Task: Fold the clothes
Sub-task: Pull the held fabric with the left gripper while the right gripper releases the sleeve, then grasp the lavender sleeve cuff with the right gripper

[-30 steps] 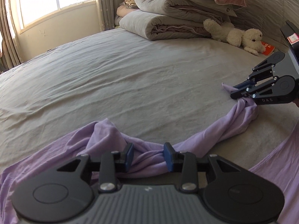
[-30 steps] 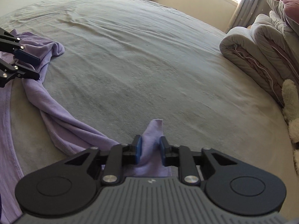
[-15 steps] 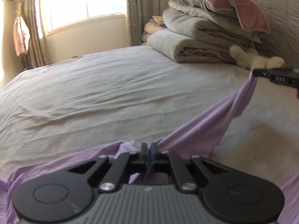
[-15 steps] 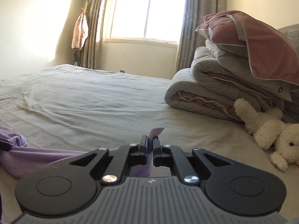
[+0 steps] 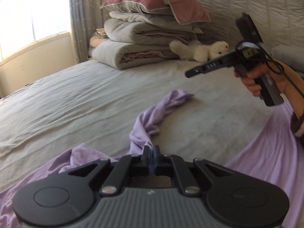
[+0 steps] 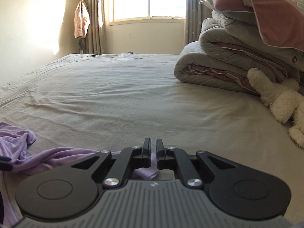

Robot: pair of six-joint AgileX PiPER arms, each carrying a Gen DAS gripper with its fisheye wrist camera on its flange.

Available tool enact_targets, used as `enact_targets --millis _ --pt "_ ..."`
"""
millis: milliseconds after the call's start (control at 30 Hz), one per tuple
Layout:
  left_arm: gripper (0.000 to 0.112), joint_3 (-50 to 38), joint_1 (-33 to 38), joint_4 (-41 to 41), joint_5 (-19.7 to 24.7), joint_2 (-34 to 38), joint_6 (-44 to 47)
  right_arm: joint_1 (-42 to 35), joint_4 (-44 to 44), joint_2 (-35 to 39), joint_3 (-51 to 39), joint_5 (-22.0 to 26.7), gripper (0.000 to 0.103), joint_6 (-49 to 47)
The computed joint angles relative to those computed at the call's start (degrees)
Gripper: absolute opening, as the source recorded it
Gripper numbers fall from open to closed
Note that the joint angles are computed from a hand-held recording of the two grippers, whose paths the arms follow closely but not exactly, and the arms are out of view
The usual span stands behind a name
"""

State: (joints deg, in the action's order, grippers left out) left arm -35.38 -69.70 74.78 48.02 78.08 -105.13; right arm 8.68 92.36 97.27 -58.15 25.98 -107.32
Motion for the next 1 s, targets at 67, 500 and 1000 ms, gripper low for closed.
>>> enact_targets --millis 67,500,1000 --pt "0.003 0.18 1.03 -1.89 -3.79 -0.13 3.29 1.13 -2.87 0.23 -0.36 0.91 0.010 2.13" --pt "0.039 -3.84 15.22 -4.82 -14.97 -2.21 1.94 3.54 -8.25 0.95 -0.89 -5.28 0.026 6.55" --pt "0.007 -14.33 29.98 -4.20 -29.23 13.31 -13.36 1.62 -5.23 0.90 -1.01 -3.66 0.028 5.45"
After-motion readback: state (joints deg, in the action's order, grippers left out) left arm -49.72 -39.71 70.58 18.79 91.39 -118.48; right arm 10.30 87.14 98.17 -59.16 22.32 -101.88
